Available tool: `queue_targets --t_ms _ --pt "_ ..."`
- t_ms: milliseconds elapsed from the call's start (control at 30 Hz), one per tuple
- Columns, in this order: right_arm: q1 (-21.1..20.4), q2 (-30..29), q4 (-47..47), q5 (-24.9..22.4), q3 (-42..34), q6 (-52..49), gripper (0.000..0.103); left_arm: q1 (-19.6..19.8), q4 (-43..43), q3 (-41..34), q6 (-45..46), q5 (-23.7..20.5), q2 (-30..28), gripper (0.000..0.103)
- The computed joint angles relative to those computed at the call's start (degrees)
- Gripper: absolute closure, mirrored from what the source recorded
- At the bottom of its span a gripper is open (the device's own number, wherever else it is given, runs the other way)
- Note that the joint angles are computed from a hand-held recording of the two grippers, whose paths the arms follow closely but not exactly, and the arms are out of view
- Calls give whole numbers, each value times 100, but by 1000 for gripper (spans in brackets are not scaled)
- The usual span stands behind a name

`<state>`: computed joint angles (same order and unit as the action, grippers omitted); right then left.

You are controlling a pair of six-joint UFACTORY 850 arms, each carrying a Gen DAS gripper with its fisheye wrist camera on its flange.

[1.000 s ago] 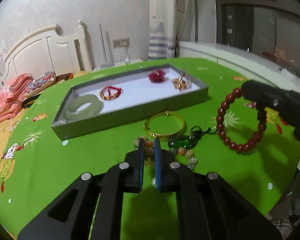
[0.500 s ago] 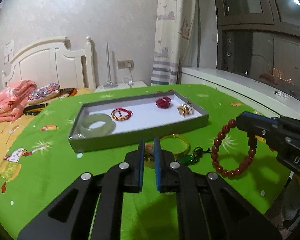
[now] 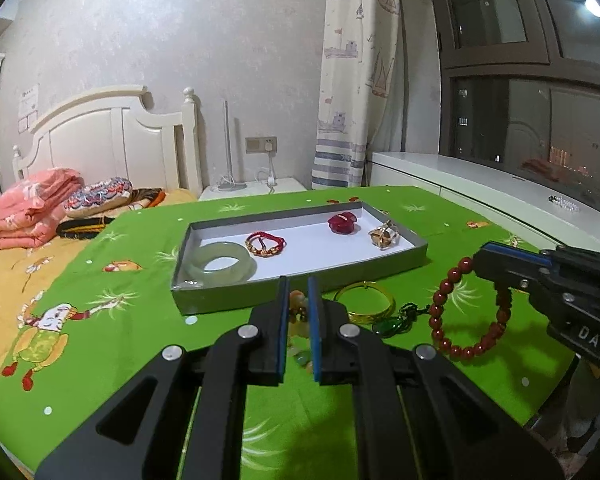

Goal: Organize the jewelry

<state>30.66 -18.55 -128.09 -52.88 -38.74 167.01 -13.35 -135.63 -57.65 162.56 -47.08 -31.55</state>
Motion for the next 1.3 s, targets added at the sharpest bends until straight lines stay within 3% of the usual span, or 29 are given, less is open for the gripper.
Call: queue_targets --t_ms 267,833,1300 --pt "47 -82 84 23 -226 -385 91 36 -285 198 396 -289 175 94" --pt "-161 -378 159 248 -990 -1254 92 -102 -607 -198 544 -69 15 94" --pt "-629 -728 411 538 -1714 -1880 92 -323 -976 -1202 538 598 -425 94"
